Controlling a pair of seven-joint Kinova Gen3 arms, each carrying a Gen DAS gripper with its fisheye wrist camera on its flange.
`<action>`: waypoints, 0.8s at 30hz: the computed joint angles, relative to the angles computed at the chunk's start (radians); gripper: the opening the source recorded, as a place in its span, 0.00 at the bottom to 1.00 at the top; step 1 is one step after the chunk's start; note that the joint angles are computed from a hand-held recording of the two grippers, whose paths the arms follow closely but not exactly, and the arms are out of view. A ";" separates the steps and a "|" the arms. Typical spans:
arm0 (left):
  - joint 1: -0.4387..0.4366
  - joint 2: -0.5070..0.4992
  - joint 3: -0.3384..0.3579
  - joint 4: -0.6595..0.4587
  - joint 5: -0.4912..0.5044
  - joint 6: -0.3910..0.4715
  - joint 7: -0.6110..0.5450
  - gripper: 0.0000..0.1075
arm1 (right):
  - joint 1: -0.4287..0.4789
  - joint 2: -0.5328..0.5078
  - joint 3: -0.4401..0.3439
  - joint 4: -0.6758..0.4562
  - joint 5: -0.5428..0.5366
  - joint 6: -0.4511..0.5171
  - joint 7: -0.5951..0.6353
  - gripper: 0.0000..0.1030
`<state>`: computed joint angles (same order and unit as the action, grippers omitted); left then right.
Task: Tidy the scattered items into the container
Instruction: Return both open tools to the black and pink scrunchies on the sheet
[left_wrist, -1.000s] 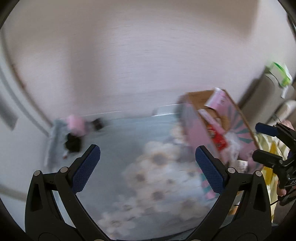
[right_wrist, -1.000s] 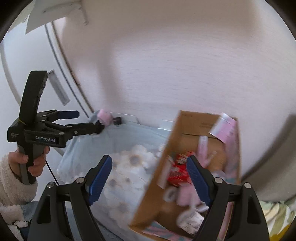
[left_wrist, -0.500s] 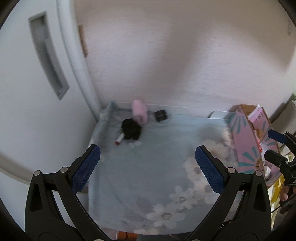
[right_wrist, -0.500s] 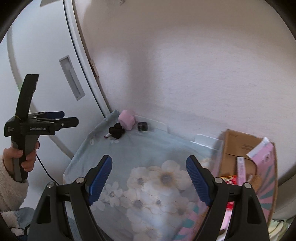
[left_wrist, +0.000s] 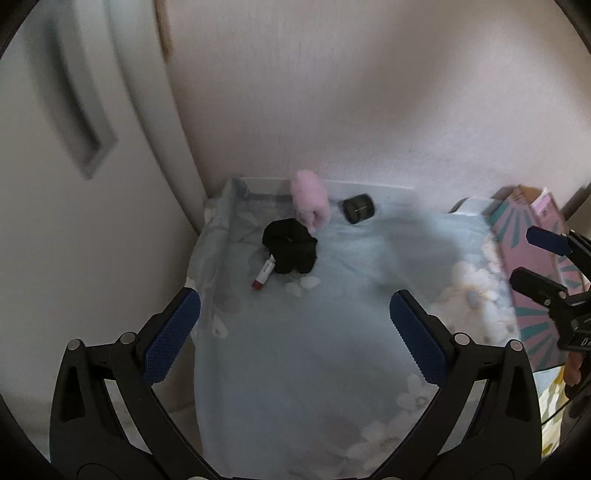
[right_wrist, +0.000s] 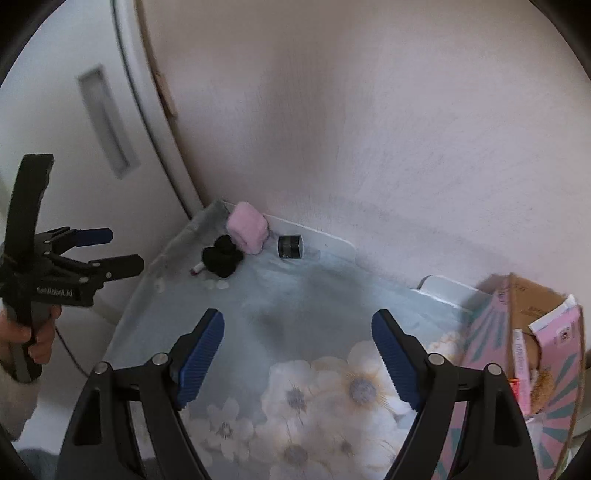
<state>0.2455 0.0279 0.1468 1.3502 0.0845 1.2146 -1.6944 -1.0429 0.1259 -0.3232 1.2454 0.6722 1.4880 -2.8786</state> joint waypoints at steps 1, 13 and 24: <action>0.002 0.017 0.003 0.004 -0.002 -0.017 -0.018 0.95 | 0.008 0.019 0.006 -0.008 -0.008 0.001 0.007 0.77; 0.064 0.163 0.004 0.064 -0.125 -0.192 -0.062 0.95 | 0.088 0.192 0.141 -0.013 -0.122 -0.129 0.096 0.77; 0.047 0.217 0.000 0.049 -0.082 -0.235 -0.142 0.94 | 0.108 0.225 0.189 0.006 -0.116 -0.222 0.103 0.77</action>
<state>0.2920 0.2448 0.1472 1.3993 0.0029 0.9794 -1.8365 -0.9348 0.3514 -0.1345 1.2513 0.5562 1.2658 -2.7757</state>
